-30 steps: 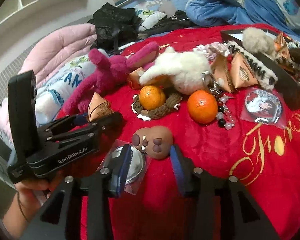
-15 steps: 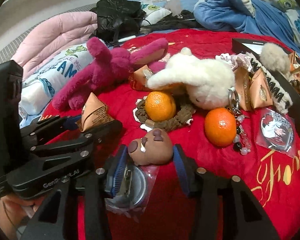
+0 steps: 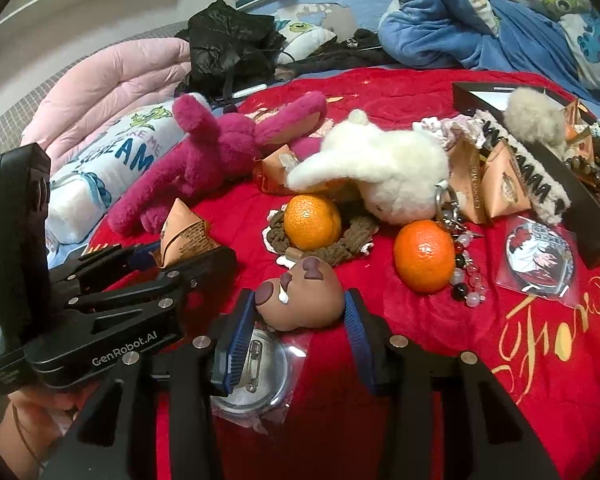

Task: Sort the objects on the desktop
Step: 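Lift the packet and face charm and carry them toward the black box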

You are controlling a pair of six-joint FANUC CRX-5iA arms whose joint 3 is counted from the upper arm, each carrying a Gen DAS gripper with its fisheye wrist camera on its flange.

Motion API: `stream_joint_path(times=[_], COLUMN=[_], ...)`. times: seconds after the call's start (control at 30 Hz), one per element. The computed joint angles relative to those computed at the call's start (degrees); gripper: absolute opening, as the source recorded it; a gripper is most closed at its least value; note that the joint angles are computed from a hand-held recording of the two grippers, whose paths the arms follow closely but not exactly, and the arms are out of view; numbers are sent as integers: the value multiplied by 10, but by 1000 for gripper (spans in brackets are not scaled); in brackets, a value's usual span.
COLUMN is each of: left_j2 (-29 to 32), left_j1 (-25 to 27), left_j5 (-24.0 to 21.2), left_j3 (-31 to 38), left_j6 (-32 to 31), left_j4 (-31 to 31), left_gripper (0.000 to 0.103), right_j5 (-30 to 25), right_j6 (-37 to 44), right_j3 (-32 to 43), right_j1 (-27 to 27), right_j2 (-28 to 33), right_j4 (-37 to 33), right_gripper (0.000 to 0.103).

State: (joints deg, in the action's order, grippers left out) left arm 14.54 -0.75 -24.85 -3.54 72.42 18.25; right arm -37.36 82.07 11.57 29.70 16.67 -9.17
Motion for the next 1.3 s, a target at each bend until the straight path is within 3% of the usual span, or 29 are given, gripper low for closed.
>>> stream_joint_path(times=[0.57,0.8,0.9,1.0,1.1,1.3], left_j2=[-10,-9,1,8,12,30], left_j1=[-33,-79,-106,-129,-154,-186], left_j5=[-16,-13,-36,-31,-23,-22], left_j3=[17,26,62,70,77,94], left_j6=[45,26,73,53,43,21], left_j4=[-49,-31,-79,-57,-55,-11], left_gripper=[51,51,51,51,51,51], right_j5=[30,57,74,85,111,120], right_j6=[-19,-38,-49,-52,-98,-136], right_j3=[-51,-96,-120,-141,-188,-229], right_j1=[-11,-36,-56,-77,-91,-128], right_j2=[-45,-92,-122,-150,-187,-224], right_j4=[18,14,6,-7,47,71], right_gripper=[43,43,43,43,43,43])
